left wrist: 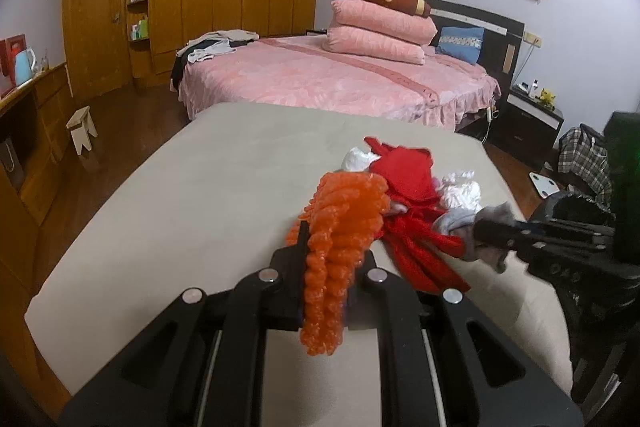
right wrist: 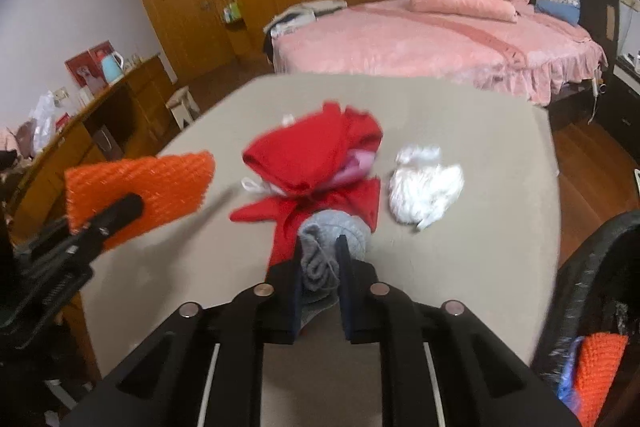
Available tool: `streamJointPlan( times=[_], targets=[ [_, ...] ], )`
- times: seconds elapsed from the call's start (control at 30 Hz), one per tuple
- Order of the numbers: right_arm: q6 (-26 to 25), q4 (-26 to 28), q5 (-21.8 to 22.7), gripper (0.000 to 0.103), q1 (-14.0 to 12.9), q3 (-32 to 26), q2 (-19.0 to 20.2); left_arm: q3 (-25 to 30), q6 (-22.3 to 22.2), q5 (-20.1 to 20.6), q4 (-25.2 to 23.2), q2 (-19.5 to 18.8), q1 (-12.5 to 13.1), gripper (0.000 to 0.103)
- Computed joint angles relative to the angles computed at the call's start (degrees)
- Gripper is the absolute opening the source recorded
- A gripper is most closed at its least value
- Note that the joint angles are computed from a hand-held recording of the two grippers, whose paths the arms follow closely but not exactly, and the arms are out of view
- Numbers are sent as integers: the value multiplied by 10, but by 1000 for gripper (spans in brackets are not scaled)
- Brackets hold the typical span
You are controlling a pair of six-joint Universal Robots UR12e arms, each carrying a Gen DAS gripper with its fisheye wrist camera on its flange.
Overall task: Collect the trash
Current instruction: 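Grasp the grey sock with the right tool, then carry the grey sock toward the bin with the right tool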
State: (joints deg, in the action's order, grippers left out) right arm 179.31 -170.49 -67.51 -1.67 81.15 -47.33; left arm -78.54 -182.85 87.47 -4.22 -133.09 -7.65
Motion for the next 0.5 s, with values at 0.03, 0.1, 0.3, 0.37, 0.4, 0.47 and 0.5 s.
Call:
streamJointPlan(
  times=[0.03,0.1,0.3,0.37,0.4,0.47,0.5],
  targets=[
    [1,-8,1,15,-1,4,-4,-1,0,-3,3,2,-1,11],
    [4,-29,0,15,-5,16,-15,-2,2,-7,8,5,-2,11],
    [16,-83,-3,15,-17,49,-43,-2,9,-24,25,14,-11,11],
    [16,-99,-8,15,-20,60,-52,-1,12,-32,32,16,-15,11],
    [19,-108,-10,15,-23,66,-56,1,14,-37,34,17,-17,11],
    [25,-122,-13,15,-27,78,-65,2,15,-45,38,18,-21,11],
    [28,-129,-16,15,-30,84,-69,4,16,-50,38,18,-22,11]
  ],
)
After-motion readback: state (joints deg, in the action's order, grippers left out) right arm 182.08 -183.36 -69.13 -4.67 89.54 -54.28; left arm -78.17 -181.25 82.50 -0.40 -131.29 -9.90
